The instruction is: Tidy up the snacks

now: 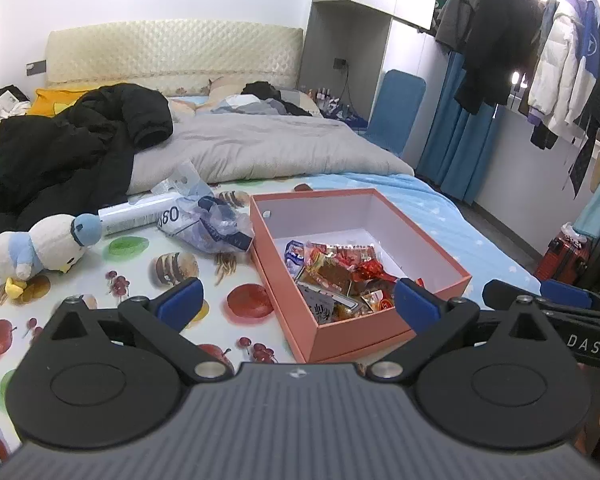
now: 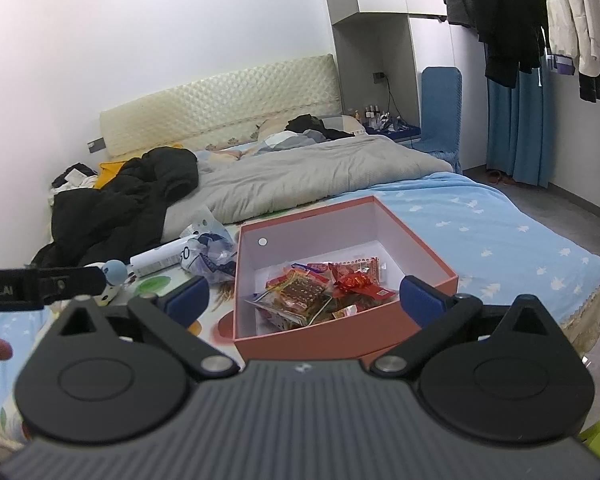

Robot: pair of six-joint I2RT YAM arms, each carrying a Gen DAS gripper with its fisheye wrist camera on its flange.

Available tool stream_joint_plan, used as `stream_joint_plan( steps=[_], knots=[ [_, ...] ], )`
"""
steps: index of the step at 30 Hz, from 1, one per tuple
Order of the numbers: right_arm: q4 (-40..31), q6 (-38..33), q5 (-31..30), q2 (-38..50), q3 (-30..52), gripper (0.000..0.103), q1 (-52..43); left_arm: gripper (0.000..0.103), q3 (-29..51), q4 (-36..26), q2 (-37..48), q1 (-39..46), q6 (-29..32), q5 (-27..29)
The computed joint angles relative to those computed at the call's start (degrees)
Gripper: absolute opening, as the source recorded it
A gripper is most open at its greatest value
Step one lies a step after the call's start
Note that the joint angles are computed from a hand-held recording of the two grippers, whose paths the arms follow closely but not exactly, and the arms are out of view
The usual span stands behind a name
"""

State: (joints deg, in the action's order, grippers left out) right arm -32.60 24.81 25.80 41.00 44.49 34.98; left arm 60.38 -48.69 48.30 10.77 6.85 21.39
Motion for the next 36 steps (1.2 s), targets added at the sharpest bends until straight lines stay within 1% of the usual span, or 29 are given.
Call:
stream_joint_plan(
  steps=[3,15,18,23,36],
  knots=[
    [0.0,0.0,0.0,0.0,0.0,0.103,0.0,0.103,0.0,-0.3,-0.1,0.3,0.1,0.9],
    [-0.2,-0.2,-0.1,0.0,0.1,0.103,0.1,0.103,0.3,-0.5,0.1,-0.5,-0.7,-1.0],
    [-0.1,-0.4,-0.7,-0.1,0.0,0.103,-0.1,0.103,0.4,-1.0,0.1,0.3,0.0,0.4],
    [0.1,-1.2,-1.6,-0.3,0.0,0.103,-0.9,0.103,0.8,-1.3,-0.2,0.2,0.3,0.2],
    [-0.7,-1.3,0.0,-1.0,0.6,0.103,0.3,0.103,1.3,-2.0,-0.5,1.1,0.5,1.1]
  ],
)
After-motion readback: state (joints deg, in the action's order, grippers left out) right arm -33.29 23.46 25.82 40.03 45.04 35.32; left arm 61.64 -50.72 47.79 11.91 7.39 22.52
